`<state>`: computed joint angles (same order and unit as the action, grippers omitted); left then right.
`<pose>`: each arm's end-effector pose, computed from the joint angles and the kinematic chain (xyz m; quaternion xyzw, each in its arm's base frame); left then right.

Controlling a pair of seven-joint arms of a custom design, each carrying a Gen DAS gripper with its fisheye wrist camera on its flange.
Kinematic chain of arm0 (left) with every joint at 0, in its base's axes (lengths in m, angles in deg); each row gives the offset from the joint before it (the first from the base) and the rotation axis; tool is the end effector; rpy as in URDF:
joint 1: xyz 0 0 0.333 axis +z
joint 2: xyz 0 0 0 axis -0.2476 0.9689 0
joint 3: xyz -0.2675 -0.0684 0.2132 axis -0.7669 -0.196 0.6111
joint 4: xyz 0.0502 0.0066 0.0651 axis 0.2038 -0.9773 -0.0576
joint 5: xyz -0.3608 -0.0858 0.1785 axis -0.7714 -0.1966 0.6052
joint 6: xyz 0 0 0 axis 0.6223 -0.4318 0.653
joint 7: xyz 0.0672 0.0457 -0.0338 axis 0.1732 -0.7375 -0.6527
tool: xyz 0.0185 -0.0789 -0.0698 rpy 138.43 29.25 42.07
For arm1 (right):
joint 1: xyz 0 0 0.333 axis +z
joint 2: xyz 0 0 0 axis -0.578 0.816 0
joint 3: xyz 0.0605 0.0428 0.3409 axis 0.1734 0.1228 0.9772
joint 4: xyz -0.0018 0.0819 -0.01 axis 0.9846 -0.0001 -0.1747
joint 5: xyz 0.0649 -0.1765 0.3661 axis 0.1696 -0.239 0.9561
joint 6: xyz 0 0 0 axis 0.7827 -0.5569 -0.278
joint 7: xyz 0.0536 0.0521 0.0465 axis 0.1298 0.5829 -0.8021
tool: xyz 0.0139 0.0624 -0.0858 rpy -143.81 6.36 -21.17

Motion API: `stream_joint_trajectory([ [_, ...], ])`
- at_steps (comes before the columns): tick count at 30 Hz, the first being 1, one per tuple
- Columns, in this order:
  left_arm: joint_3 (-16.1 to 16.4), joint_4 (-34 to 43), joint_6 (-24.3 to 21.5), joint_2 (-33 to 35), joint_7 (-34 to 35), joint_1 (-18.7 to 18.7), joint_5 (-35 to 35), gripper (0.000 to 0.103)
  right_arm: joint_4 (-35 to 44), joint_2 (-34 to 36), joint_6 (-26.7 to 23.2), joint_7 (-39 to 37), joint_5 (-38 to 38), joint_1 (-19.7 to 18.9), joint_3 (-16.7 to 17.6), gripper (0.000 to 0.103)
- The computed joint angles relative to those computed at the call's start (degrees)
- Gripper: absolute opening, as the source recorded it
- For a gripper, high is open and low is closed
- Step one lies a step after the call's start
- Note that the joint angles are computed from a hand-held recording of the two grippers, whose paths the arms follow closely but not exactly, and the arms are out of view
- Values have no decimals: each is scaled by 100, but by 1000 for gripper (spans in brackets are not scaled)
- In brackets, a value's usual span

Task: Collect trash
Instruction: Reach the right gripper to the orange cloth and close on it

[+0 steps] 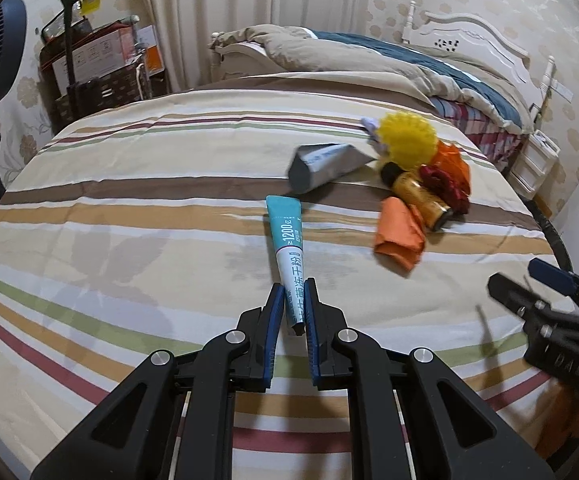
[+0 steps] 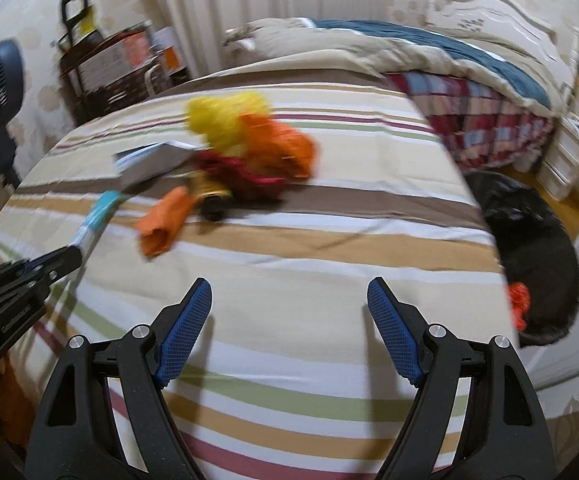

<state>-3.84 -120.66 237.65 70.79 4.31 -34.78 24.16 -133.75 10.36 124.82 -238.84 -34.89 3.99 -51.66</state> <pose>0.4989 -0.3444 0.3089 -0.5933 0.7259 -0.2861 0.1979 0.4619 0.4638 0.3051 -0.6488 0.6754 -0.2259 0.2679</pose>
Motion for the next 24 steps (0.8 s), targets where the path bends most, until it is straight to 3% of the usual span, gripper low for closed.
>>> stream_joint_trajectory([
  [10, 131, -178, 132, -118, -207, 273, 105, 14, 1146, 819, 154, -1578, 903, 151, 70, 78],
  [20, 128, -233, 377, -149, -617, 506, 413, 14, 1893, 1323, 85, -2427, 1755, 357, -157, 77],
  [24, 106, -212, 427, -128, -641, 546, 479, 14, 2039, 1402, -12, -2484, 1850, 452, -274, 64],
])
